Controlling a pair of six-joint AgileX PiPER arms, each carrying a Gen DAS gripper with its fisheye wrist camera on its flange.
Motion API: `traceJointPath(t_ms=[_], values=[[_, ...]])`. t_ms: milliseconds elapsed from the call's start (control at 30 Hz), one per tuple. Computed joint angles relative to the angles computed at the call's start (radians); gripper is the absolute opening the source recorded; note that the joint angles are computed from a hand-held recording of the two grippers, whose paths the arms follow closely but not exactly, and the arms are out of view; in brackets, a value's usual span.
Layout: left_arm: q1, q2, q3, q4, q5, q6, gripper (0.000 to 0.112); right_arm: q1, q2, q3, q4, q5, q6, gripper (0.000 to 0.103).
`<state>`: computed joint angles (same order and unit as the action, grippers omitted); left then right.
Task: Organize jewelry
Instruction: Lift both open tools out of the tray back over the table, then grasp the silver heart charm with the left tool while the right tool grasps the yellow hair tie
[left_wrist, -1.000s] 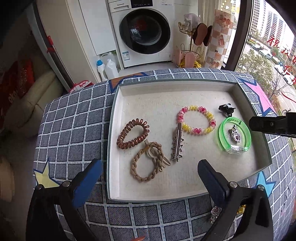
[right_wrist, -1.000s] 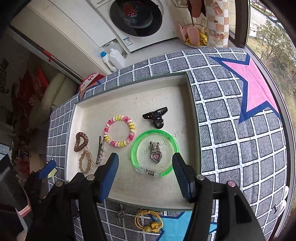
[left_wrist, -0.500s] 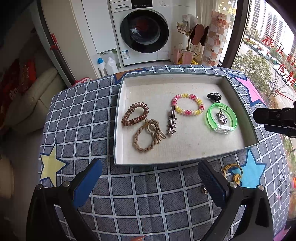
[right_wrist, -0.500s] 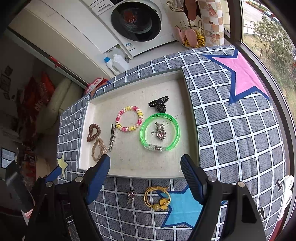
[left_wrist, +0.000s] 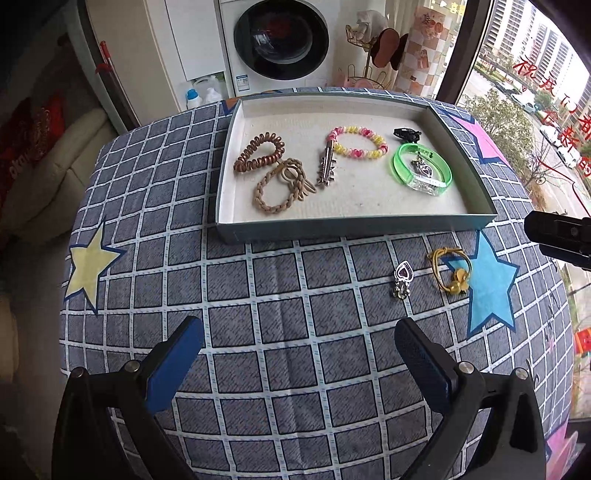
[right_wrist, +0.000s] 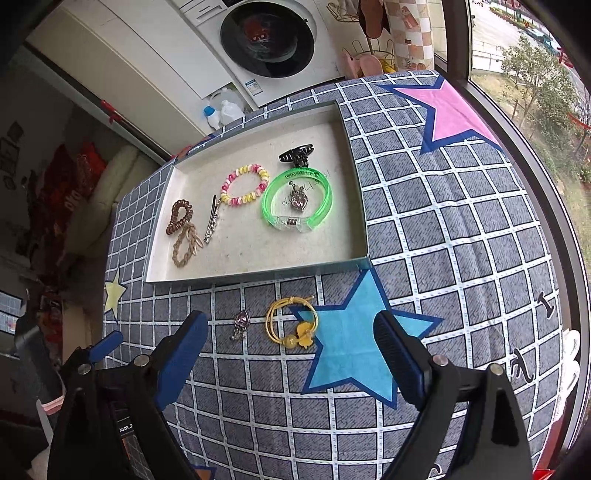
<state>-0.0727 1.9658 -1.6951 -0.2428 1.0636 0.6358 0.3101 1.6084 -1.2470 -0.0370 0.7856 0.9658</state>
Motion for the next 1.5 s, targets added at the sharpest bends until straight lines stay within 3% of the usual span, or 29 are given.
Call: traceJointPath(t_ms=[100, 300, 500, 1500], values=[[-0.001, -0.012, 0.04, 0.006, -0.001, 0.003, 0.103, 0.023, -0.029, 0.05, -0.017, -0.016, 0.045, 0.093], [-0.01, -0.02, 0.103, 0.018, -0.019, -0.009, 0.103, 0.035, -0.022, 0.081, 0.068, 0.066, -0.021, 0.093], [-0.029, -0.016, 0.129, 0.028, -0.034, -0.017, 0.103, 0.013, -0.056, 0.173, 0.123, 0.044, -0.028, 0.093], [-0.205, 0.178, -0.081, 0.089, -0.063, -0.177, 0.103, -0.109, 0.068, 0.072, 0.132, 0.062, -0.183, 0.093]])
